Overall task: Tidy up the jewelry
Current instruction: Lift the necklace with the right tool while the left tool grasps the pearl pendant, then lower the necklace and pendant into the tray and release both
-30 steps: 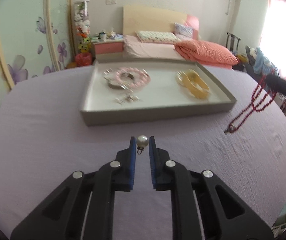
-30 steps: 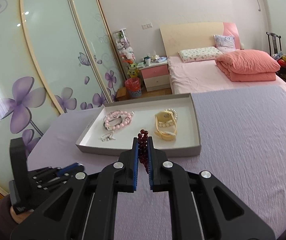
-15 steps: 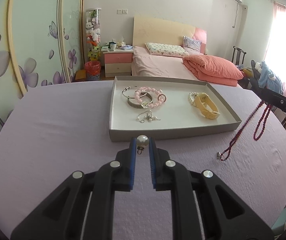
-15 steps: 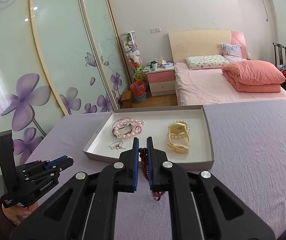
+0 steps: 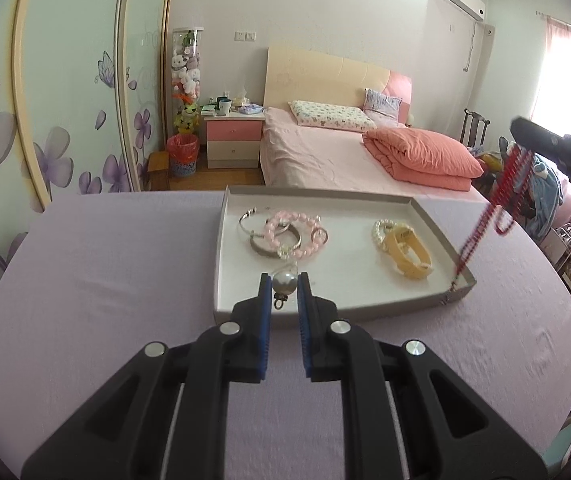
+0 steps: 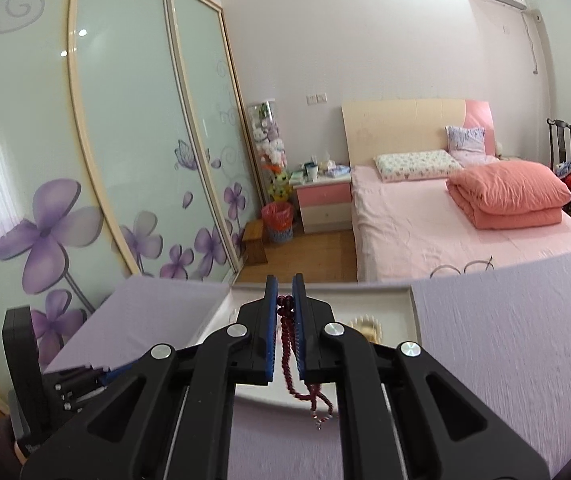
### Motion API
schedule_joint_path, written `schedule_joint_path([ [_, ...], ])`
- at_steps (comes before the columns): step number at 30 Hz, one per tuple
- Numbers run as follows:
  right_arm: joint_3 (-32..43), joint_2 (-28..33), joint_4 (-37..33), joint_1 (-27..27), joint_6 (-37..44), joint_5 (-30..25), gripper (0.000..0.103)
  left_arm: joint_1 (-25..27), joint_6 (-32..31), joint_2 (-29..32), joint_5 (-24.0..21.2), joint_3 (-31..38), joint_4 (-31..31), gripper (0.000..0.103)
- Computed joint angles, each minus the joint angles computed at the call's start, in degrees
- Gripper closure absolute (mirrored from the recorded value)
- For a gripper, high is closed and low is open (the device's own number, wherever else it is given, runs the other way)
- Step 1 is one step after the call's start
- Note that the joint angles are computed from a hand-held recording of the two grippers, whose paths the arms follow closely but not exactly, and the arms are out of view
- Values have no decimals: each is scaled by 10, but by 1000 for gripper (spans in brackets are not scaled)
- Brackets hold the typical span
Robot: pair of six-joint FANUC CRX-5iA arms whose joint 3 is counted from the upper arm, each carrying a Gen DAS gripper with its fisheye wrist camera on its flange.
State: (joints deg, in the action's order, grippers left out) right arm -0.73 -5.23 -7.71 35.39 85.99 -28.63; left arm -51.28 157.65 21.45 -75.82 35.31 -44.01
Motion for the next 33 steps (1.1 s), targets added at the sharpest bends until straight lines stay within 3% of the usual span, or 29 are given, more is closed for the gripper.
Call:
schedule_joint_path([
  [10, 38, 63, -5, -6, 12, 3, 95, 40, -35, 23, 27, 32, 20, 90],
  [27, 53, 112, 34, -2, -7, 7, 94, 77, -68, 50, 67, 44, 61, 90],
  [29, 50, 114, 35, -4, -5, 4, 82, 80, -71, 54, 71, 45, 67, 90],
  [31, 30, 108, 50, -5, -20, 22, 49, 85, -76, 58, 78, 45, 73, 90],
  [33, 20, 104, 51, -8, -20, 28, 47, 90, -78, 61, 87, 44, 82, 90],
])
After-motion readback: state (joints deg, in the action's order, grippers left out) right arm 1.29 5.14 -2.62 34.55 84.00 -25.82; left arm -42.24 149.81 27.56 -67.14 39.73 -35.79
